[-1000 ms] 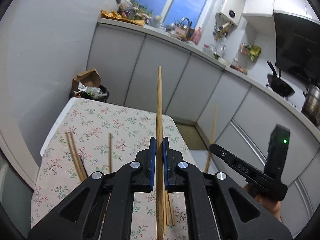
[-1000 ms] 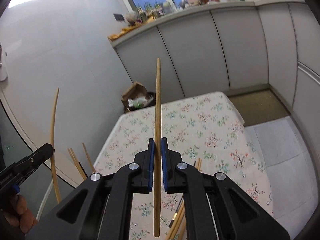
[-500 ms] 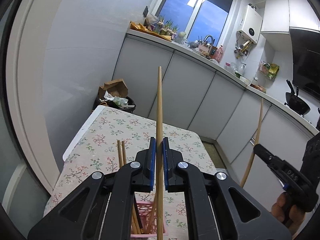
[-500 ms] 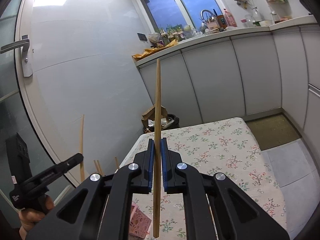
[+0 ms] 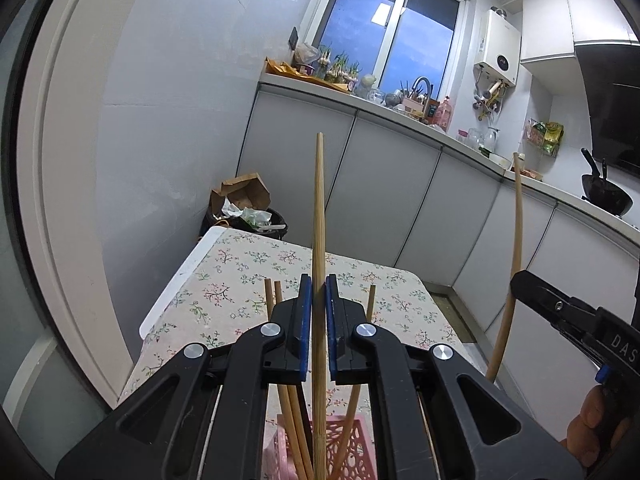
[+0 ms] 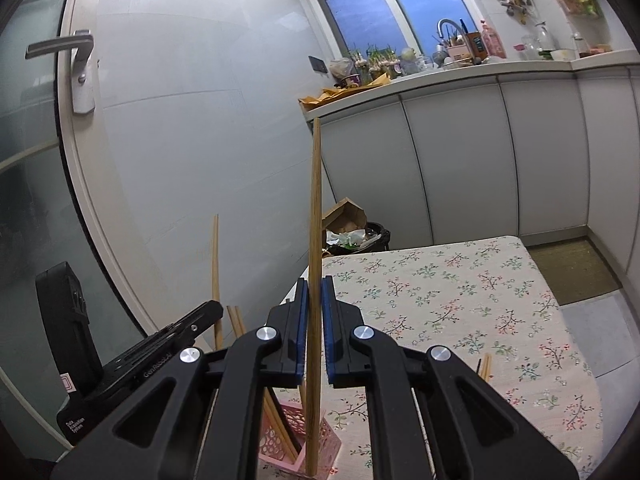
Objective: Organize utensils
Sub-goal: 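Lower both held sticks into the pink mesh holder and open both grippers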
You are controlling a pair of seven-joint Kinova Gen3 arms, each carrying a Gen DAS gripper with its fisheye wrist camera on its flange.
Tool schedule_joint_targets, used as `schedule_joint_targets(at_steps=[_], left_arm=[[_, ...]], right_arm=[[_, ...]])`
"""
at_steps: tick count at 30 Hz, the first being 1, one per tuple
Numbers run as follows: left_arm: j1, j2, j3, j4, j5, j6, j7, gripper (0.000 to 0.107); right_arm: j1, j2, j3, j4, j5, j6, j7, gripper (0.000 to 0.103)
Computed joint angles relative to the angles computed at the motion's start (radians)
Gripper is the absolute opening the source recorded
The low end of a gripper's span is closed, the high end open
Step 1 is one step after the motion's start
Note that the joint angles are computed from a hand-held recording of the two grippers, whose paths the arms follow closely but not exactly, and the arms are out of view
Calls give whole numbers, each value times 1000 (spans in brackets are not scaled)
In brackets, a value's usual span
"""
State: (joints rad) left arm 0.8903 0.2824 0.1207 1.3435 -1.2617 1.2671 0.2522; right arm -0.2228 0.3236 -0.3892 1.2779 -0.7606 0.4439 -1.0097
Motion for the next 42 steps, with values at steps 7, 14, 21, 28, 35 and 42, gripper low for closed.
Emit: schedule_joint_targets(at_steps=[7, 14, 21, 28, 35, 42], left_arm=[[7, 18, -5, 27, -29, 6, 36, 6], [-5, 12, -3, 54, 3, -7, 66, 6], [-13, 18, 14, 10, 81, 6, -48, 7], [-30, -43, 19, -22, 199, 1, -100, 27], [-32, -58, 51, -89, 216, 84, -120, 33], [2, -33, 34, -181, 243, 149, -219, 33]], right_arm=[[-44, 18, -10, 11, 35, -68, -18, 7], [-72, 34, -31, 24, 113, -134, -62, 7], [-99, 41, -39, 33, 209, -169, -130, 7], [-93, 42, -82, 62, 281, -220, -150, 7], [-134, 47, -37, 29, 359, -113, -179, 18], [-18, 11, -58, 12, 191, -15, -133, 30]])
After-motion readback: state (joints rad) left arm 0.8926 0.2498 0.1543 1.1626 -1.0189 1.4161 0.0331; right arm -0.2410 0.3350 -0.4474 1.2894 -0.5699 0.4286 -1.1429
